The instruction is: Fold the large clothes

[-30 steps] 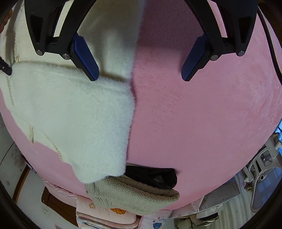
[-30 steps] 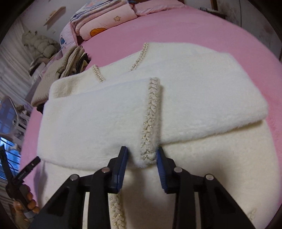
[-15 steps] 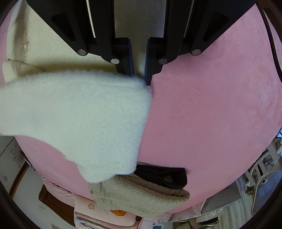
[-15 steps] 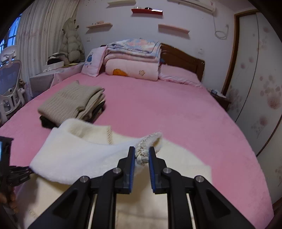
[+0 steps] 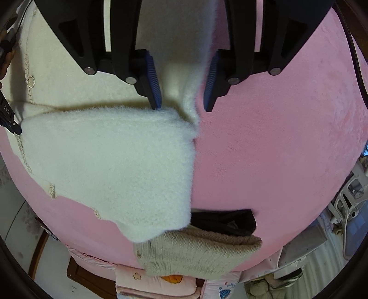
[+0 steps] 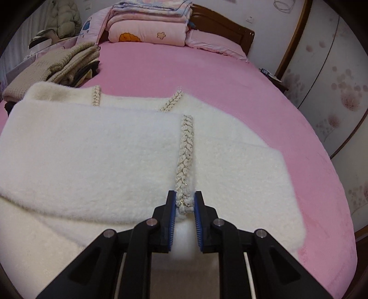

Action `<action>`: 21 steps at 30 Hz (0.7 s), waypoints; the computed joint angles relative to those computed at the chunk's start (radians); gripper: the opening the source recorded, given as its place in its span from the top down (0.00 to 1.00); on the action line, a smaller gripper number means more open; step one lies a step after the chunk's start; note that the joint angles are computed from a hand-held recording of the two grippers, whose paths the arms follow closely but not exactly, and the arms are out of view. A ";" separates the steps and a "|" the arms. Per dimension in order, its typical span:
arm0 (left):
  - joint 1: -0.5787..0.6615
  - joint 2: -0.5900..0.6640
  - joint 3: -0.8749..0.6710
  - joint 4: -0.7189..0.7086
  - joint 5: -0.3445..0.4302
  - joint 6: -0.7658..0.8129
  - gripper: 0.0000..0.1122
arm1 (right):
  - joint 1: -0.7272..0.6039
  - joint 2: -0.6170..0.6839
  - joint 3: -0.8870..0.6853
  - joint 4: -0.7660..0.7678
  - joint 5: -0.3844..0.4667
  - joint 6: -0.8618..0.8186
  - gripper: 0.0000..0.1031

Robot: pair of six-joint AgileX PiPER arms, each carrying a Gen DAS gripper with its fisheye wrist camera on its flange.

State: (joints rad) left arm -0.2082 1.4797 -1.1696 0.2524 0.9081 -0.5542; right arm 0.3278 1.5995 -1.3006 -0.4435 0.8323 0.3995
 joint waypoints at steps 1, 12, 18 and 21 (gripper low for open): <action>-0.001 -0.017 0.003 0.007 -0.001 -0.001 0.59 | 0.001 0.003 -0.009 0.015 0.013 -0.011 0.86; -0.037 0.006 -0.198 -0.022 -0.023 0.044 0.39 | -0.052 -0.009 -0.196 0.259 0.144 -0.141 0.73; -0.098 0.274 -0.428 0.057 -0.058 0.018 0.39 | 0.016 0.147 -0.376 0.391 0.117 -0.188 0.73; -0.056 0.419 -0.565 -0.102 -0.024 0.134 0.59 | 0.012 0.250 -0.459 0.522 0.119 -0.247 0.73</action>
State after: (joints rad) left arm -0.2646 1.8991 -1.7350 0.1503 0.8840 -0.4205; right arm 0.3401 1.8492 -1.7597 0.0787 0.9512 0.1524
